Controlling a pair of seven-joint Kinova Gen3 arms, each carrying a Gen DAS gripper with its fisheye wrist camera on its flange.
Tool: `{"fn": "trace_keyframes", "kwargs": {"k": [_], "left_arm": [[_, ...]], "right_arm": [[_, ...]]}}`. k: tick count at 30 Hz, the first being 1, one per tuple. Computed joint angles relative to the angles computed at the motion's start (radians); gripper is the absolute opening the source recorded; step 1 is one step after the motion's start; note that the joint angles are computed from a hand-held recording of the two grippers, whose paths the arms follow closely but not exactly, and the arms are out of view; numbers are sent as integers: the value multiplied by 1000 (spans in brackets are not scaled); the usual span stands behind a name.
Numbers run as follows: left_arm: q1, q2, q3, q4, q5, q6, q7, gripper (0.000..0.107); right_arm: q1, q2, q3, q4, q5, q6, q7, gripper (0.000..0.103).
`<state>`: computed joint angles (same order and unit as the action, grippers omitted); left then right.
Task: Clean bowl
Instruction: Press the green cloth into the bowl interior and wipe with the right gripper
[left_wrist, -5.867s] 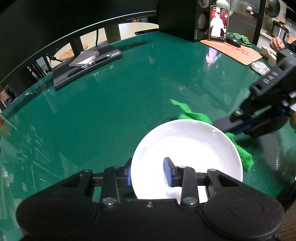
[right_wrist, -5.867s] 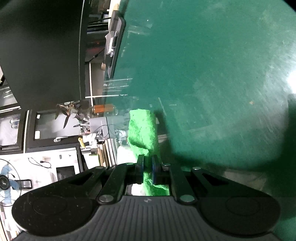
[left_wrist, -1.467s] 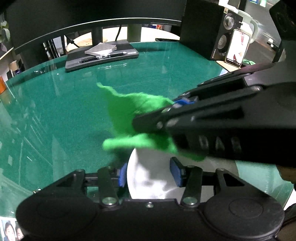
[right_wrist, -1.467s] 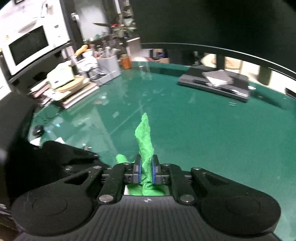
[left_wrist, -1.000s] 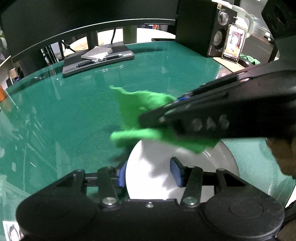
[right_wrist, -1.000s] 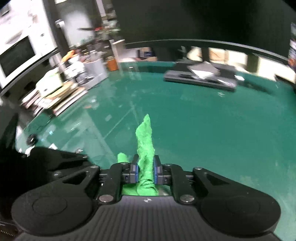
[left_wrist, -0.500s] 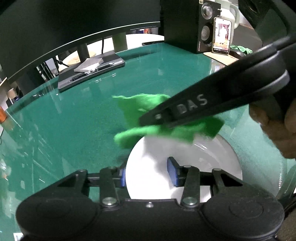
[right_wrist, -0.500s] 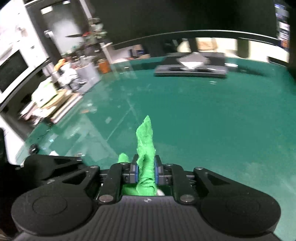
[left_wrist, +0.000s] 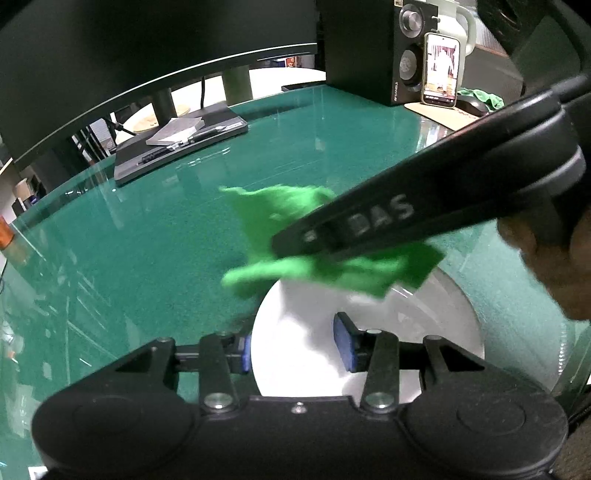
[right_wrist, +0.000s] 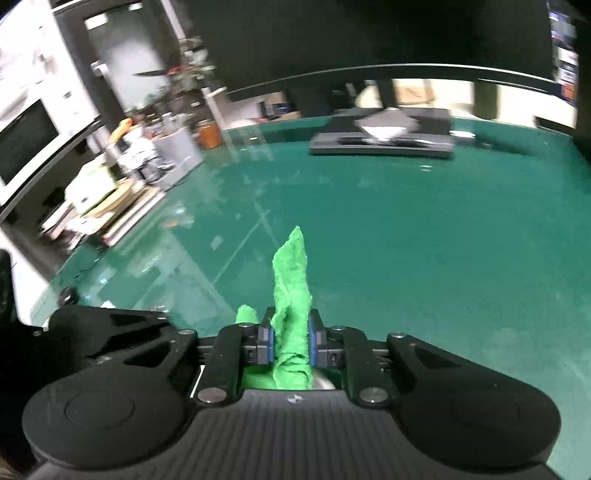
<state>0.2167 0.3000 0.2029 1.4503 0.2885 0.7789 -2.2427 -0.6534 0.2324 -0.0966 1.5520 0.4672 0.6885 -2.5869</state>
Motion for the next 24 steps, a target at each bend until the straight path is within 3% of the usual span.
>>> {"fn": "trace_keyframes", "kwargs": {"k": [4, 7, 11, 16, 19, 21, 24], "left_arm": [[4, 2, -2, -4, -7, 1, 2, 42], [6, 3, -3, -7, -12, 3, 5, 42], [6, 3, -2, -5, -12, 2, 8, 42], [-5, 10, 3, -22, 1, 32, -2, 42], [-22, 29, 9, -60, 21, 93, -21, 41], [-34, 50, 10, -92, 43, 130, -30, 42], [-53, 84, 24, -141, 74, 180, -54, 42]], "right_arm": [[-5, 11, -4, -22, 1, 31, -8, 16], [19, 27, -31, -34, -54, -22, 85, 16], [15, 42, -34, -59, -76, -17, 169, 17], [-24, 12, 31, -23, -43, 3, 49, 20], [-27, 19, 11, -47, 8, 91, 13, 18], [-25, -2, 0, -16, 29, 76, -52, 15], [-124, -48, 104, 48, 87, 34, -174, 15]]}}
